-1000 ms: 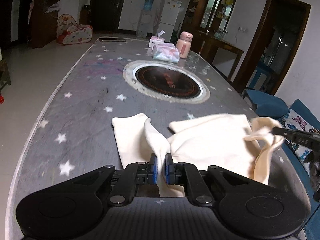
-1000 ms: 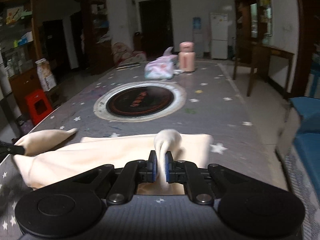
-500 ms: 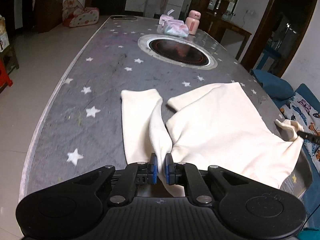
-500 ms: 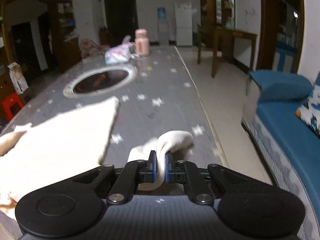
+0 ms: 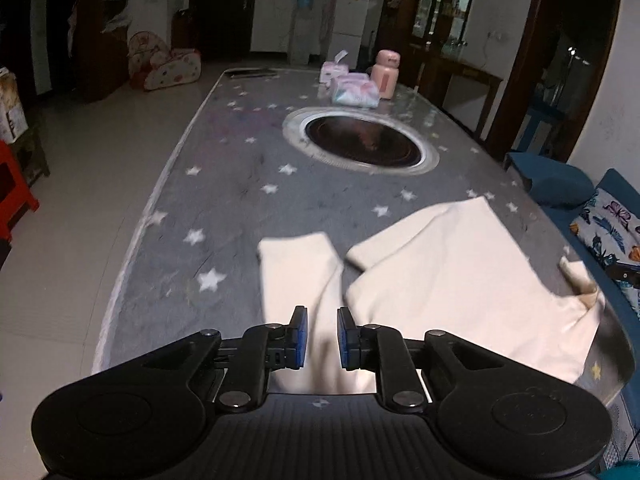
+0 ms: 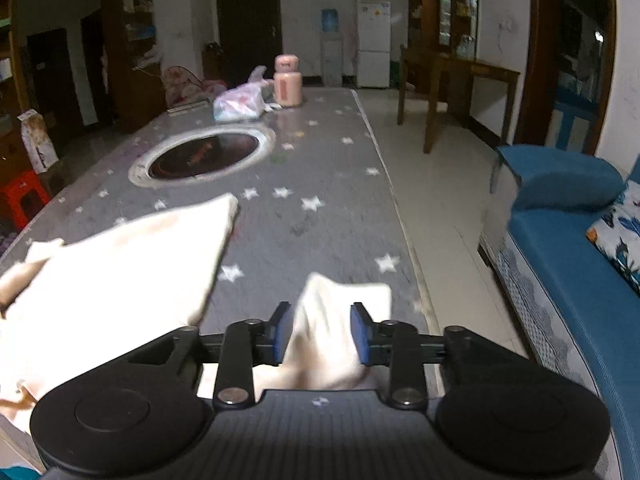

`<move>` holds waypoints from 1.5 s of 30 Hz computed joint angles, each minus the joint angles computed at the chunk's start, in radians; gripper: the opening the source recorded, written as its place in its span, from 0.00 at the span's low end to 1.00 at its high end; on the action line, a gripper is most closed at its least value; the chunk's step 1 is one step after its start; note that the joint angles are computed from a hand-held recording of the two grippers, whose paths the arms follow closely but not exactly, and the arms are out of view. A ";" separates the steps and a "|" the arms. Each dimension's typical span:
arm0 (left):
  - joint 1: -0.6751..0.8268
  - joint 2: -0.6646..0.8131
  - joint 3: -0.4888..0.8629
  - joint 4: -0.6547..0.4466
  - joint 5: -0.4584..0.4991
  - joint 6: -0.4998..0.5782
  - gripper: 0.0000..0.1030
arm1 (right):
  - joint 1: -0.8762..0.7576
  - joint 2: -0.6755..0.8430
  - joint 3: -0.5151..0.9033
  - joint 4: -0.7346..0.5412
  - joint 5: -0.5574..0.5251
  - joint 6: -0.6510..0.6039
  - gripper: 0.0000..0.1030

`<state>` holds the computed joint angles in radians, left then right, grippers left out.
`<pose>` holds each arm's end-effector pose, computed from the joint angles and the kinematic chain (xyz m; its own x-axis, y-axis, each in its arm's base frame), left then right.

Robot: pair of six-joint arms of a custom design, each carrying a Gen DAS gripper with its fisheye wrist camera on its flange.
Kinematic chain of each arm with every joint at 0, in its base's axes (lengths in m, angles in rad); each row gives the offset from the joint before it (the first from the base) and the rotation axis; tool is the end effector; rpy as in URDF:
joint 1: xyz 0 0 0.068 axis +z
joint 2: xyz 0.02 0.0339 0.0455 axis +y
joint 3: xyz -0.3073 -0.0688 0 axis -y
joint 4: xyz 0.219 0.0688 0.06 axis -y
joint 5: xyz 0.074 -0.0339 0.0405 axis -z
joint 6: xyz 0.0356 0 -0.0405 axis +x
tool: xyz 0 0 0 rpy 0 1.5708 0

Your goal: Fold clothes

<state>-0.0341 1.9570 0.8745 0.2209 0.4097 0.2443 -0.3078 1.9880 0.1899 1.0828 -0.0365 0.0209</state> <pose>0.3602 -0.0265 0.1520 -0.6657 0.2447 -0.7050 0.4653 0.8746 -0.1358 0.2256 -0.0704 0.0957 -0.6191 0.2187 -0.7542 0.2895 0.9564 0.0397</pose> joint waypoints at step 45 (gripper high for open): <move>-0.197 0.450 0.720 -0.279 -0.099 -0.091 0.04 | 0.125 0.359 0.950 -0.725 -0.156 0.007 0.35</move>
